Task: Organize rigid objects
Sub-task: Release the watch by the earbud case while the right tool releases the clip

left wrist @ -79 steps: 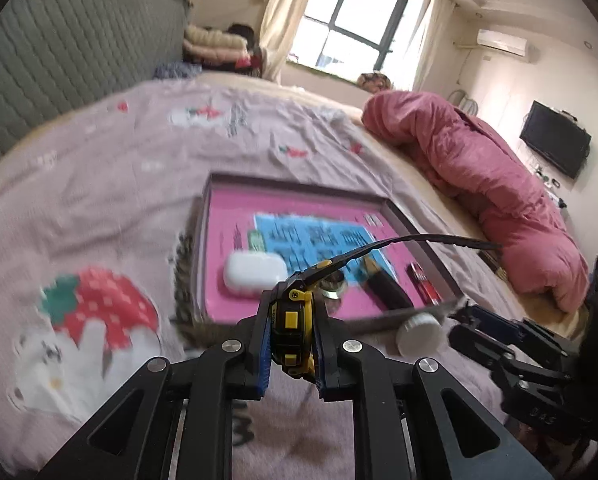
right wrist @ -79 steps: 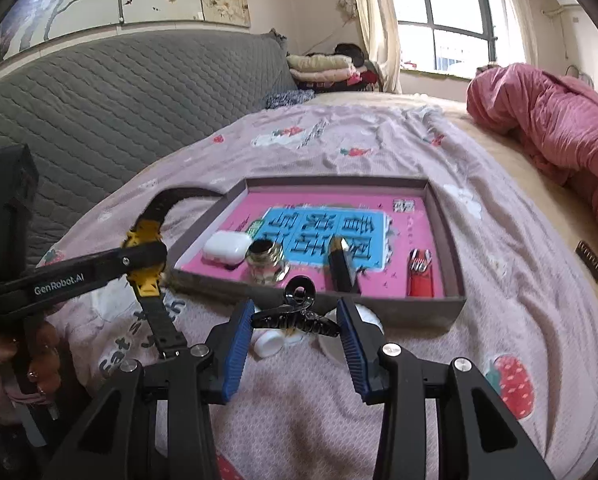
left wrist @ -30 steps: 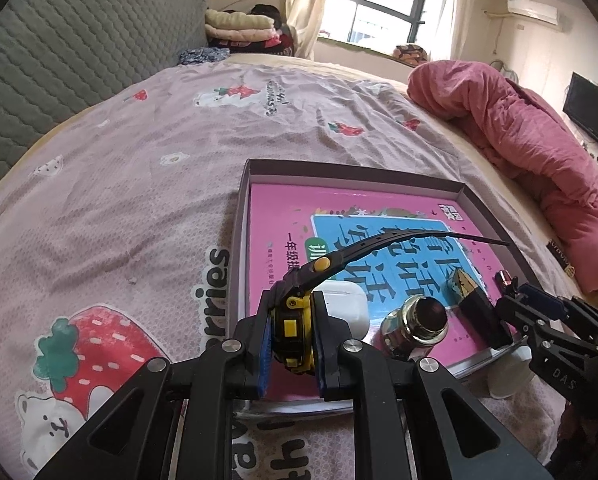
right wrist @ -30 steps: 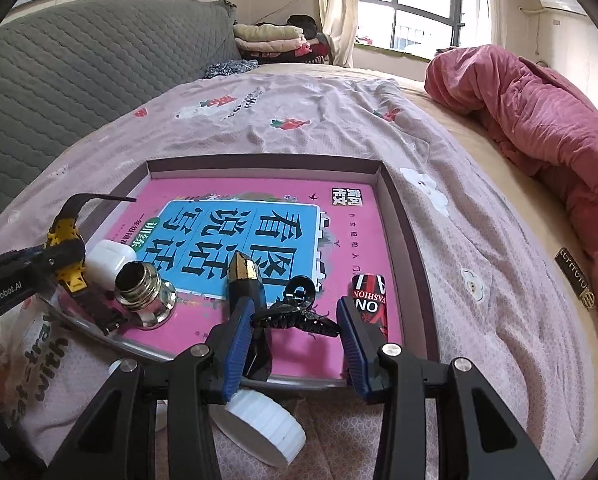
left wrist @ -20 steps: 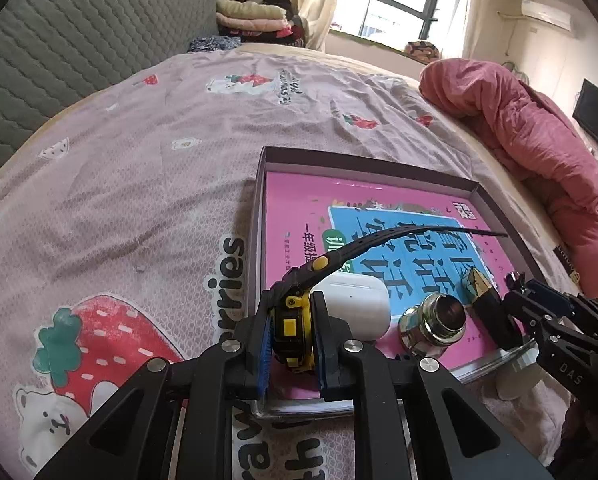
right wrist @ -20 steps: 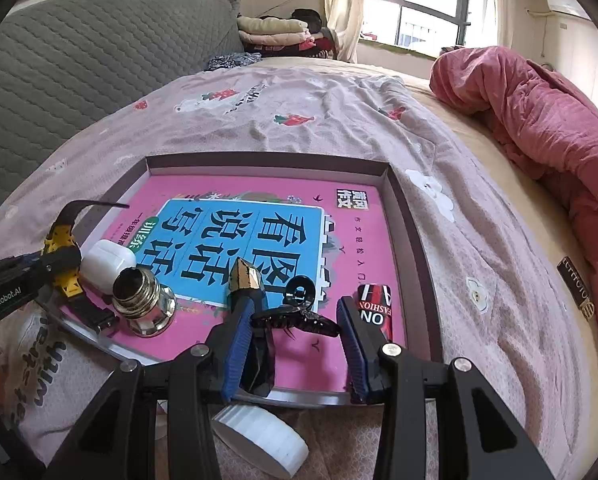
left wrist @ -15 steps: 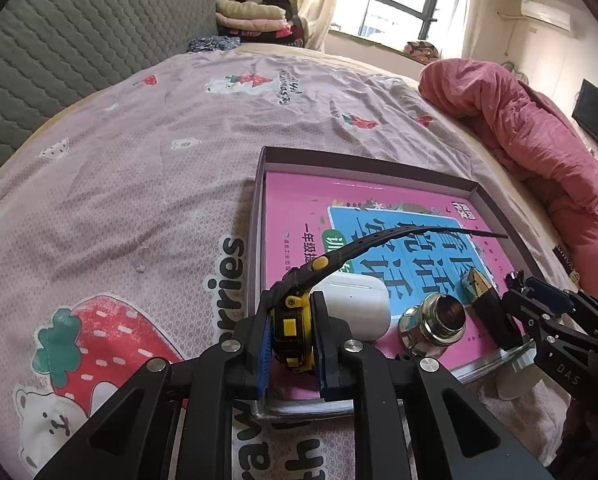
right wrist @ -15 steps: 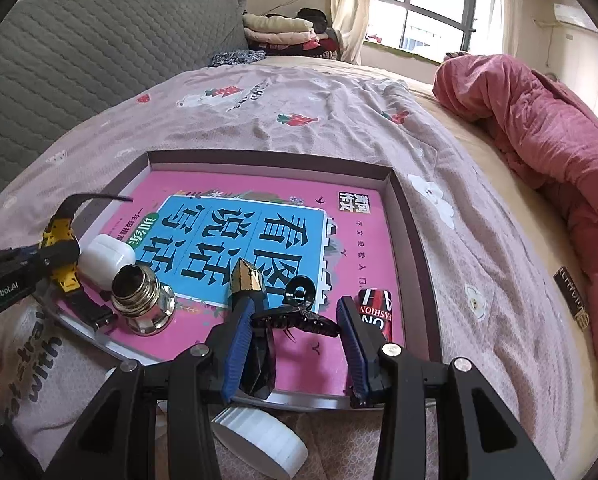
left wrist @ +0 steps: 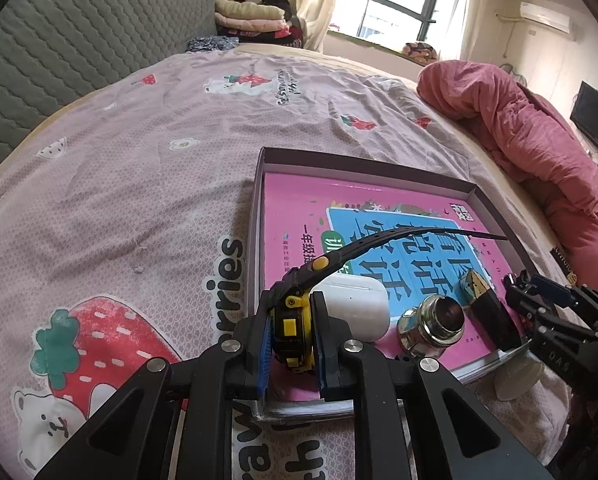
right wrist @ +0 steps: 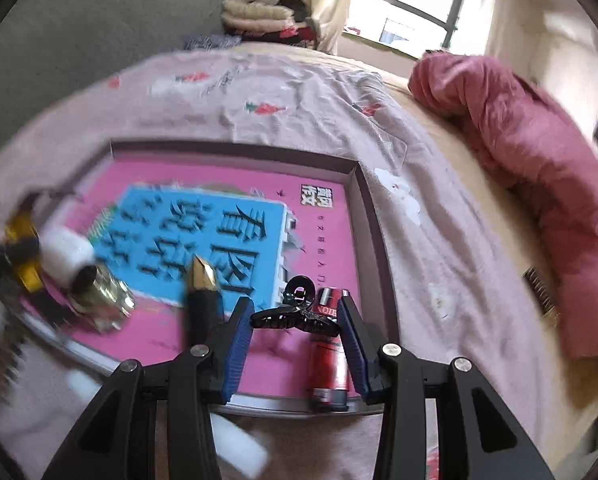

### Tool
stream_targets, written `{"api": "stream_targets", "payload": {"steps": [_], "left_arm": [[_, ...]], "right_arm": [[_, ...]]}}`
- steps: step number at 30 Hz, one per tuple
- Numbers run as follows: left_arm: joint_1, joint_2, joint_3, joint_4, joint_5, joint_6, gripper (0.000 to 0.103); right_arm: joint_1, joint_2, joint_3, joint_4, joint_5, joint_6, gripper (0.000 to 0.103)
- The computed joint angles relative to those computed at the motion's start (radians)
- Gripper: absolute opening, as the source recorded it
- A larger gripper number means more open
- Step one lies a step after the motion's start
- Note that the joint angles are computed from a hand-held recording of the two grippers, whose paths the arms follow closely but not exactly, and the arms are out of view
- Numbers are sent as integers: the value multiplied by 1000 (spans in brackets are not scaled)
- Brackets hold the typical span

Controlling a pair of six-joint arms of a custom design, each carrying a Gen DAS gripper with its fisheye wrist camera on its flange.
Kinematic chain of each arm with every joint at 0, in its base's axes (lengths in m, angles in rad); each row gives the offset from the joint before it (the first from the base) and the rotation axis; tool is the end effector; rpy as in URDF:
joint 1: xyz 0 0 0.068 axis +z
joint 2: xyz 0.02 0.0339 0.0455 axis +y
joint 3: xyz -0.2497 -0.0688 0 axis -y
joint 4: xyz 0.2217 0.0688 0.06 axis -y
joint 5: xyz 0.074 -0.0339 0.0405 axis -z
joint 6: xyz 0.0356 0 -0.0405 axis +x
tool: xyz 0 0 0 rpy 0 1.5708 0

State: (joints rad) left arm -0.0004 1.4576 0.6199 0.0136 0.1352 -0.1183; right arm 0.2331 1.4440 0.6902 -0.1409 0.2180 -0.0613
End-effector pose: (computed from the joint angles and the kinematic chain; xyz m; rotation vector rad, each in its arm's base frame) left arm 0.2590 -0.0049 0.1568 -0.0777 2.3950 -0.2175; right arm 0.2540 0.0524 0.1684 -0.2655 2.4315 -0.1928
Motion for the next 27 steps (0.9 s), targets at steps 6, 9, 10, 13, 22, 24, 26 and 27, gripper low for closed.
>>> {"api": "stream_targets", "payload": {"steps": [6, 9, 10, 13, 22, 24, 26, 27], "left_arm": [[-8, -2, 0, -2, -8, 1, 17], [-16, -7, -1, -5, -11, -6, 17], [-13, -6, -2, -3, -8, -4, 17], [-19, -7, -2, -3, -9, -4, 17], [-23, 14, 5, -3, 1, 3, 19], [-23, 13, 4, -2, 1, 2, 19], [-28, 12, 4, -3, -1, -1, 20], [-23, 13, 5, -4, 3, 3, 20]], "right_arm": [[-10, 26, 13, -11, -39, -13, 43], [-11, 35, 19, -15, -13, -20, 43], [-14, 36, 18, -16, -14, -16, 43], [-46, 42, 23, -29, -52, 9, 43], [-66, 0, -11, -20, -74, 17, 43], [-67, -3, -14, -20, -77, 18, 43], [-69, -15, -21, -19, -80, 20, 44], [-70, -24, -27, -17, -80, 21, 44]]}}
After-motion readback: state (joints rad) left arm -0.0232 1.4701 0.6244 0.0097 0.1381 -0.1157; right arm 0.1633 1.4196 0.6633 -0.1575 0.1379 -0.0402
